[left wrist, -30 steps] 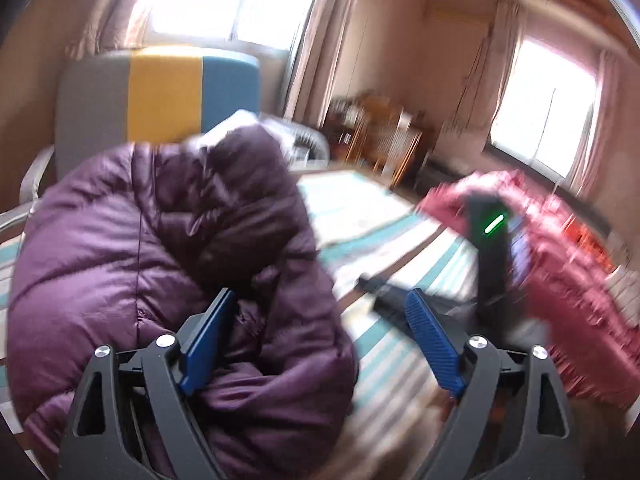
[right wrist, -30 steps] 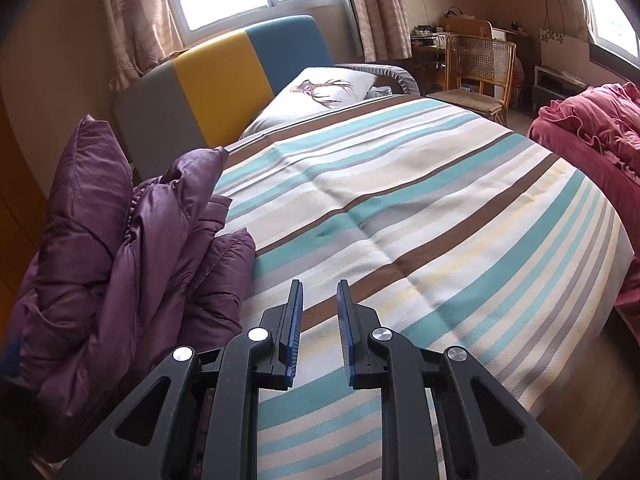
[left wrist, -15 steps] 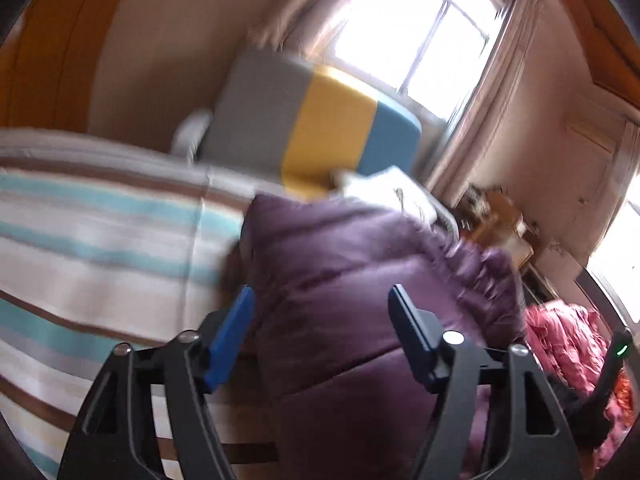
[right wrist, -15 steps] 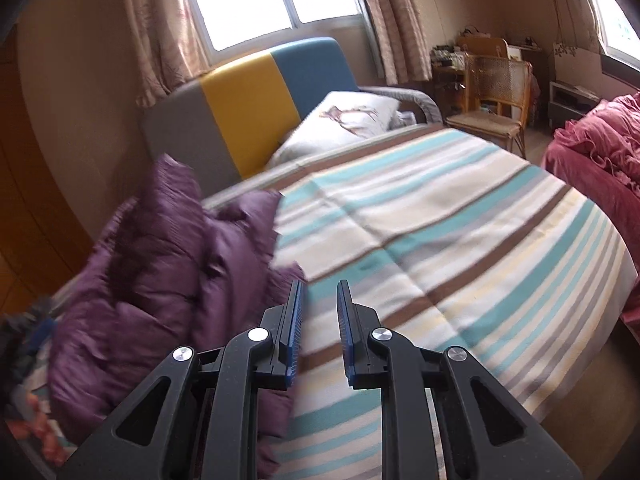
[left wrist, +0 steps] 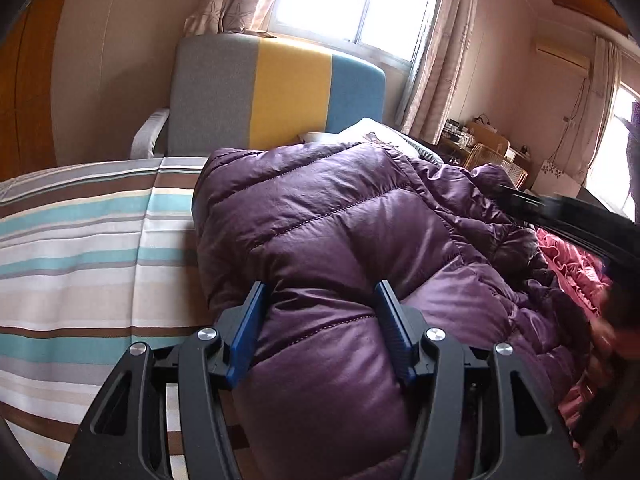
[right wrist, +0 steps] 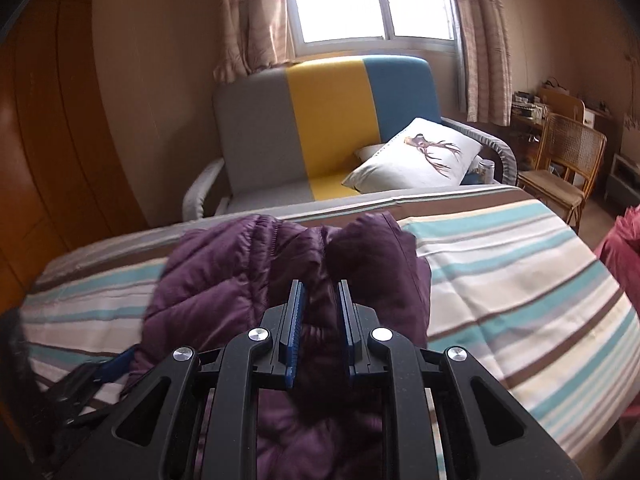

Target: Fold large clothes

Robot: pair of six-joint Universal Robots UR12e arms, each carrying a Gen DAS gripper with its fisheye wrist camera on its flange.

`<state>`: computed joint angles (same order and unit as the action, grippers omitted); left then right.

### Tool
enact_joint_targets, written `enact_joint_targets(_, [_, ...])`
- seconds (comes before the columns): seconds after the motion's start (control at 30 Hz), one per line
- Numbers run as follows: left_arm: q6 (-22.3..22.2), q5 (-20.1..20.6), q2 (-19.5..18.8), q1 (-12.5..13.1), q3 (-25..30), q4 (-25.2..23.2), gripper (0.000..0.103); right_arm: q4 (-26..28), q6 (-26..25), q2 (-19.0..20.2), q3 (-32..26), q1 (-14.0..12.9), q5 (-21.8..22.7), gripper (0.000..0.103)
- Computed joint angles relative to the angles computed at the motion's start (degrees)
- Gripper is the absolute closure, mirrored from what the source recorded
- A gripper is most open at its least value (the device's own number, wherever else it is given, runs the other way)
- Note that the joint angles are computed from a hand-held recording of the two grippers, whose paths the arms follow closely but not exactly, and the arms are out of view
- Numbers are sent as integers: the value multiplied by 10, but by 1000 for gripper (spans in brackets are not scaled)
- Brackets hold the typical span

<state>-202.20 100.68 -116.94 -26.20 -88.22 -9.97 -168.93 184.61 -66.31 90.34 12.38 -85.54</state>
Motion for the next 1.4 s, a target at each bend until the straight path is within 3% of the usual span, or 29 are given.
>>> enact_joint_targets(0.07, [4, 5, -3, -2, 4, -4, 48, 29, -6, 14, -16, 2, -31, 86])
enact_joint_targets(0.13, [7, 3, -5, -2, 7, -6, 47, 47, 26, 23, -16, -7, -33, 86])
enact_joint_targets(0.33, [29, 8, -11, -4, 7, 3, 44, -6, 95, 24, 32, -17, 2, 86])
enact_joint_targets(0.43, [19, 3, -8, 1, 4, 2, 43, 36, 66, 33, 8, -9, -2, 86])
enact_joint_targets(0.53, [-2, 0, -9, 5, 11, -15, 40, 79, 32, 54, -28, -11, 27, 86])
enact_joint_targets(0.6, [-19, -9, -6, 9, 18, -36, 32, 78, 36, 56, -29, -13, 32, 86])
enact_joint_targets(0.8, [-32, -12, -13, 11, 58, -56, 27, 54, 48, 55, -20, -18, 42, 86])
enact_joint_targets(1.0, [21, 60, -70, -3, 179, -195, 33, 50, 48, 57, -19, -18, 41, 86])
enact_joint_targets(1.1, [4, 66, -93, 1, 215, -271, 37, 49, 51, 56, -17, -20, 46, 86])
enact_joint_targets(1.23, [-9, 64, -99, 4, 205, -251, 34, 53, 49, 55, -17, -20, 43, 86])
enact_joint_targets(1.4, [-20, 47, -108, 10, 207, -260, 33, 79, 41, 62, -32, -17, 36, 86])
